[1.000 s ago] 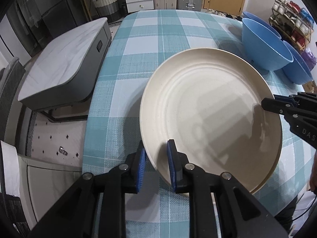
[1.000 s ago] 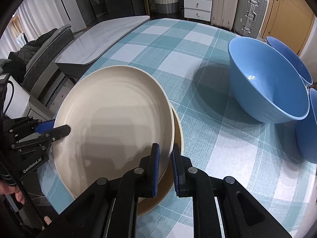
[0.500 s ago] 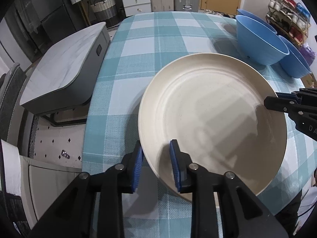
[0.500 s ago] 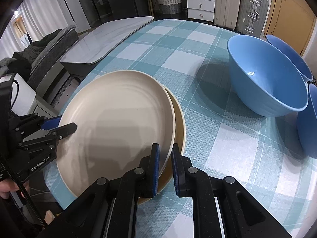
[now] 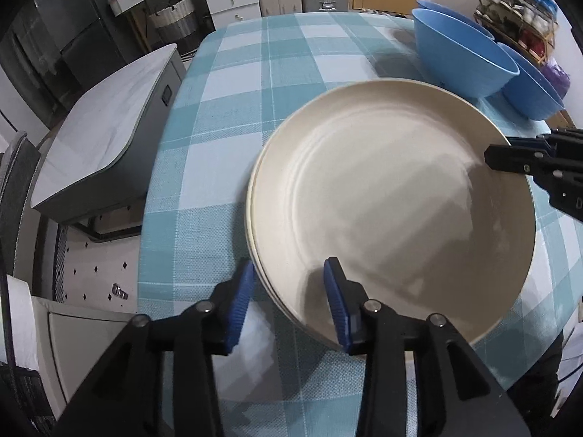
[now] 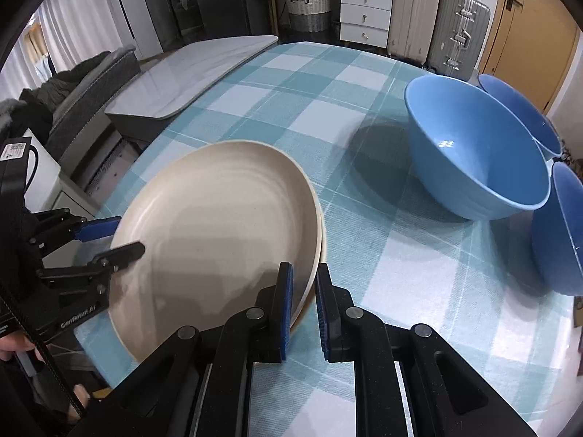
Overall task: Organize plates and bowls
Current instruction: 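Lower the plates onto the third cream plate and open both grippers, then pull both grippers back from the plate stack toward the blue bowls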
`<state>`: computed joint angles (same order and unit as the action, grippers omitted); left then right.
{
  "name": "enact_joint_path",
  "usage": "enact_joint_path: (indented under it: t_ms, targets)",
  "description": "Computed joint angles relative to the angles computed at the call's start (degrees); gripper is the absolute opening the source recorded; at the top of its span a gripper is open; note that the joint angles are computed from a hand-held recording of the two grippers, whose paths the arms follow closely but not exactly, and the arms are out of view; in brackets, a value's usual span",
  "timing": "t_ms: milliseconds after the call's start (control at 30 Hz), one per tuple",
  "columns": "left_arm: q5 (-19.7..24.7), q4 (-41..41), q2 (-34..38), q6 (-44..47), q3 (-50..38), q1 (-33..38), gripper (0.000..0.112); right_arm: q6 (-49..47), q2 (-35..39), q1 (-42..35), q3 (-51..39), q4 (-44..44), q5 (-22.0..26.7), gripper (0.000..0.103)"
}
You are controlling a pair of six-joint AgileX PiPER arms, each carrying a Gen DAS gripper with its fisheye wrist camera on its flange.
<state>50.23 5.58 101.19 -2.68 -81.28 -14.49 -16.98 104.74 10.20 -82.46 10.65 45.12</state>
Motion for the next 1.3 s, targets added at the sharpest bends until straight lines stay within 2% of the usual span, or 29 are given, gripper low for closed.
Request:
enact_joint_path:
  t_ms: [333, 567, 767, 967, 1300]
  targets:
    - [-0.03, -3.23, -1.49, 1.51, 0.33, 1.31, 0.038, -1.9, 2.92, -1.96, -2.98, 3.21, 4.3, 0.013]
    - [0.4, -3.76, -1.36, 2.0, -0.19, 2.42, 0.039, 0.25, 4.33, -0.49, -3.92, 0.2, 5.0, 0.016]
    - [0.01, -4.69, -1.57, 2.0, -0.08, 3.45, 0.039, -2.57, 5.38, -3.06, -5.79, 4.85, 8.16, 0.016]
    - [-1.08, -6.06, -2.44, 1.89, 0.22, 4.08, 0.041, -3.2, 0.99, -3.21, -1.36, 4.91, 2.89, 0.016]
    - [-4.2, -5.18, -6.75, -4.19, 3.03, 0.63, 0.048, -13.14, -9.1, -6.81, 8.57, 17.02, -5.34, 0.016]
